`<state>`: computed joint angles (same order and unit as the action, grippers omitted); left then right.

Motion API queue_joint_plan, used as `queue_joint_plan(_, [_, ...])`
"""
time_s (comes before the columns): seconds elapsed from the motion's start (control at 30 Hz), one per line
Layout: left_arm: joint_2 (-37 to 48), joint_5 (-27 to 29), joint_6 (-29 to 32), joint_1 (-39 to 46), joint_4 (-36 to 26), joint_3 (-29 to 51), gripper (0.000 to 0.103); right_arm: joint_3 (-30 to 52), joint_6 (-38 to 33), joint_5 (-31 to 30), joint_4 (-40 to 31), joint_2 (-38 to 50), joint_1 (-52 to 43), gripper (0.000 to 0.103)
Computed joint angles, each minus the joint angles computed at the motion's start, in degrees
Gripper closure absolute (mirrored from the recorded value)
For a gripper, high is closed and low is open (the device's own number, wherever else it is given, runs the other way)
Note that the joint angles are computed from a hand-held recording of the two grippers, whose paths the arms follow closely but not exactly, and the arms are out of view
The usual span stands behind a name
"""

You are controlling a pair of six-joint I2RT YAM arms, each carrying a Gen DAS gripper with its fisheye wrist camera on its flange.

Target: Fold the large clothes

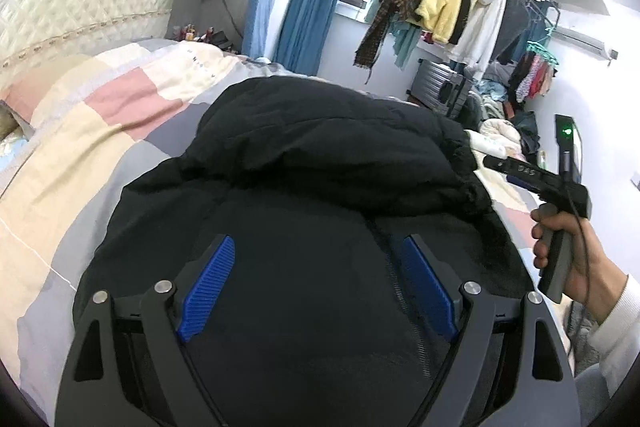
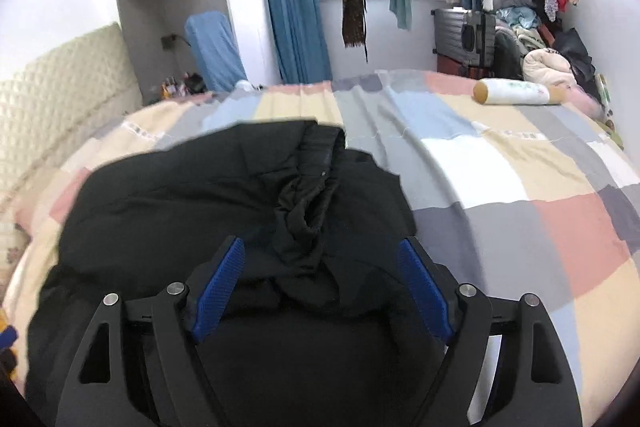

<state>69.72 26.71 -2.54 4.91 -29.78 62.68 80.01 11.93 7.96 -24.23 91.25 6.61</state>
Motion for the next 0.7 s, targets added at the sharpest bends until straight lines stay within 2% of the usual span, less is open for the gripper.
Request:
queue_joint_plan(0.23, [-7.15,0.49,-1.14,-1.23,-9.61,7.40,0.017,-1.62,-0.59,1.02,-8.58,-15.68,3.08,0.023])
queue_joint_plan(0.33, [-9.82,0.02,-0.13,-1.56,-14.42,11.48,0.017,0.96,-1.43,1.85,-12.84,-19.78,4.68,0.023])
queue_joint_plan(0.43, [-10.49,-0.80,1.69,-1.42,-22.46,18.90,0.017,4.30,-1.54,1.97,-18.36,-23.27,5.81,0.023])
queue_joint_plan(0.6, [-9.30,5.41,6.34,4.95,-33.55,27.13,0.017,6.11,-1.47,-0.22,-25.86,-28.80,6.55,0.023])
queue_joint_plan(0.7, [-7.91,11.25,11.35,11.82,-40.89,29.93,0.017,5.16,-1.34,-4.14,-29.55,-31.86,4.63,0.023])
